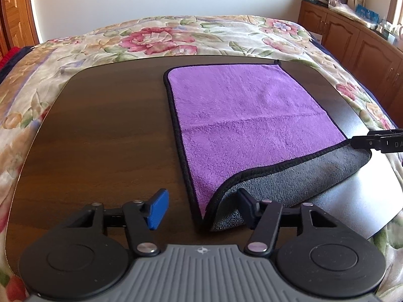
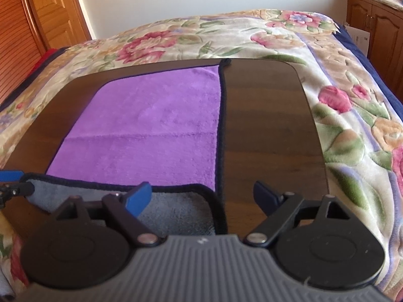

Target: Fold towel

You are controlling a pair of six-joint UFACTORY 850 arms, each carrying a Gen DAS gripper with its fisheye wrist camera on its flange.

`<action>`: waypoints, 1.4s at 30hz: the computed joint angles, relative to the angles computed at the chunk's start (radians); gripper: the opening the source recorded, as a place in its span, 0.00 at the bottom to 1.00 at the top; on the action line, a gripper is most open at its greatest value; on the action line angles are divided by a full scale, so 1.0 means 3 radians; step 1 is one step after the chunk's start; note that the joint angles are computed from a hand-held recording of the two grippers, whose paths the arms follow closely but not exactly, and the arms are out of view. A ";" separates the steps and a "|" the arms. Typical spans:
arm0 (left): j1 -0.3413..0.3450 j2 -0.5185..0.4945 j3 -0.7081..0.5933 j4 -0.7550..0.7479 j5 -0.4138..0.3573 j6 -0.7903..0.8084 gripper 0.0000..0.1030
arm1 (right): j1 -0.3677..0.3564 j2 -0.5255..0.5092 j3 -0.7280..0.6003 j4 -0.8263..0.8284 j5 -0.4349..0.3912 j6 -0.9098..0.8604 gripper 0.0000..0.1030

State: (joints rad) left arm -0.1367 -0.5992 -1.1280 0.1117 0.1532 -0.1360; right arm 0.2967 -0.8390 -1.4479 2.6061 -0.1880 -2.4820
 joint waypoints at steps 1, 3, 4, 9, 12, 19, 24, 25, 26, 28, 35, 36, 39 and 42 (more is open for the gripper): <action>-0.0004 -0.0007 -0.0008 0.0022 -0.0011 -0.0016 0.51 | -0.0003 -0.0007 -0.0009 -0.0078 0.0000 0.0075 0.83; 0.0002 -0.0015 -0.0018 0.0172 -0.0027 -0.0153 0.46 | -0.0009 -0.0025 -0.0037 -0.0259 0.0019 0.0249 0.81; 0.0003 -0.0018 -0.0020 0.0250 -0.0031 -0.0227 0.45 | -0.0015 -0.0034 -0.0051 -0.0364 0.0021 0.0353 0.80; 0.0004 -0.0028 -0.0026 0.0446 -0.0037 -0.0409 0.44 | -0.0049 -0.0065 -0.0087 -0.0876 -0.0007 0.0872 0.76; 0.0000 -0.0034 -0.0030 0.0432 -0.0044 -0.0388 0.44 | -0.0065 -0.0077 -0.0103 -0.1130 -0.0020 0.1131 0.75; 0.0000 -0.0055 -0.0048 0.0555 -0.0065 -0.0495 0.44 | -0.0079 -0.0086 -0.0119 -0.1715 -0.0069 0.1705 0.64; -0.0001 -0.0064 -0.0051 0.0683 -0.0064 -0.0606 0.43 | -0.0082 -0.0090 -0.0135 -0.1975 -0.0092 0.1949 0.56; -0.0001 -0.0065 -0.0051 0.0706 -0.0063 -0.0631 0.43 | -0.0086 -0.0088 -0.0132 -0.1990 -0.0101 0.1968 0.55; 0.0000 -0.0067 -0.0054 0.0722 -0.0064 -0.0647 0.43 | -0.0093 -0.0089 -0.0133 -0.2020 -0.0117 0.1999 0.53; 0.0004 -0.0071 -0.0057 0.0764 -0.0063 -0.0684 0.43 | -0.0105 -0.0088 -0.0127 -0.2086 -0.0169 0.2071 0.50; 0.0002 -0.0105 -0.0093 0.0999 -0.0076 -0.0907 0.40 | -0.0118 -0.0098 -0.0138 -0.2209 -0.0200 0.2175 0.32; 0.0007 -0.0109 -0.0097 0.1091 -0.0074 -0.0997 0.38 | -0.0120 -0.0099 -0.0139 -0.2226 -0.0196 0.2192 0.27; 0.0018 -0.0114 -0.0105 0.1545 -0.0063 -0.1459 0.29 | -0.0118 -0.0101 -0.0143 -0.2228 -0.0150 0.2188 0.18; 0.0023 -0.0117 -0.0107 0.1698 -0.0045 -0.1619 0.17 | -0.0120 -0.0100 -0.0138 -0.2165 -0.0127 0.2121 0.12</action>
